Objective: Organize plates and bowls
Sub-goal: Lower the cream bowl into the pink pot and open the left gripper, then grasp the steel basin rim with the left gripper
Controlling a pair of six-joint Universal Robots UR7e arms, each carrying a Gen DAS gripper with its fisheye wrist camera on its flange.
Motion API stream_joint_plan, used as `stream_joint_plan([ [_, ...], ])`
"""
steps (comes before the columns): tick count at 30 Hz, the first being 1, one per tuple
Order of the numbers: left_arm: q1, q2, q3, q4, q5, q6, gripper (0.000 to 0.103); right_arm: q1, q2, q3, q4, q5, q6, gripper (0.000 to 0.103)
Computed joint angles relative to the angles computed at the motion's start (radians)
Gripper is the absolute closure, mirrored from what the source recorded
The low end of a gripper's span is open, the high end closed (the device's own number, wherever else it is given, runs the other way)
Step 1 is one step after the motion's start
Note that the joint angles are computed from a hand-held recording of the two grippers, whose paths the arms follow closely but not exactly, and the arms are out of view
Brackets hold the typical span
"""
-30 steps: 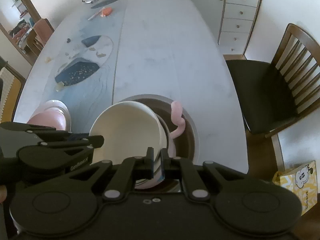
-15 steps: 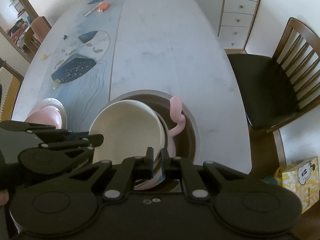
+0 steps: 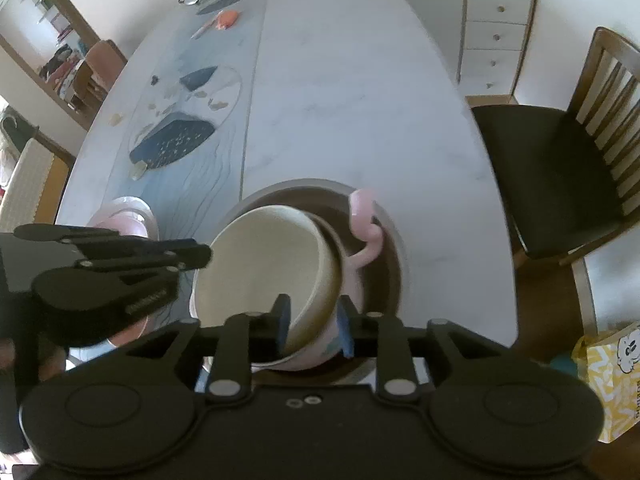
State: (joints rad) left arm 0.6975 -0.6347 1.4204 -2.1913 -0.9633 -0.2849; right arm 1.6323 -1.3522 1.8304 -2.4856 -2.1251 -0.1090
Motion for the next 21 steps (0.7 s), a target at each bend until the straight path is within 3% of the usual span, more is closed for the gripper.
stream_joint_plan([
  [5,0.009,-0.015,0.004,-0.024,0.005,0.022,0.097,-0.008,-0.029,0.013,-0.008,0.007,-0.012,0.064],
  [15,0.044,-0.003,-0.032,0.015,0.02,0.0,0.094,-0.041,-0.084,0.074,-0.069,0.032,-0.022,0.039],
  [18,0.054,0.008,-0.048,0.039,0.029,-0.021,0.088,-0.055,-0.094,0.094,-0.091,0.041,-0.021,0.036],
  [21,0.064,0.015,-0.051,0.04,0.036,-0.027,0.071,-0.074,-0.103,0.11,-0.103,0.056,-0.008,0.032],
])
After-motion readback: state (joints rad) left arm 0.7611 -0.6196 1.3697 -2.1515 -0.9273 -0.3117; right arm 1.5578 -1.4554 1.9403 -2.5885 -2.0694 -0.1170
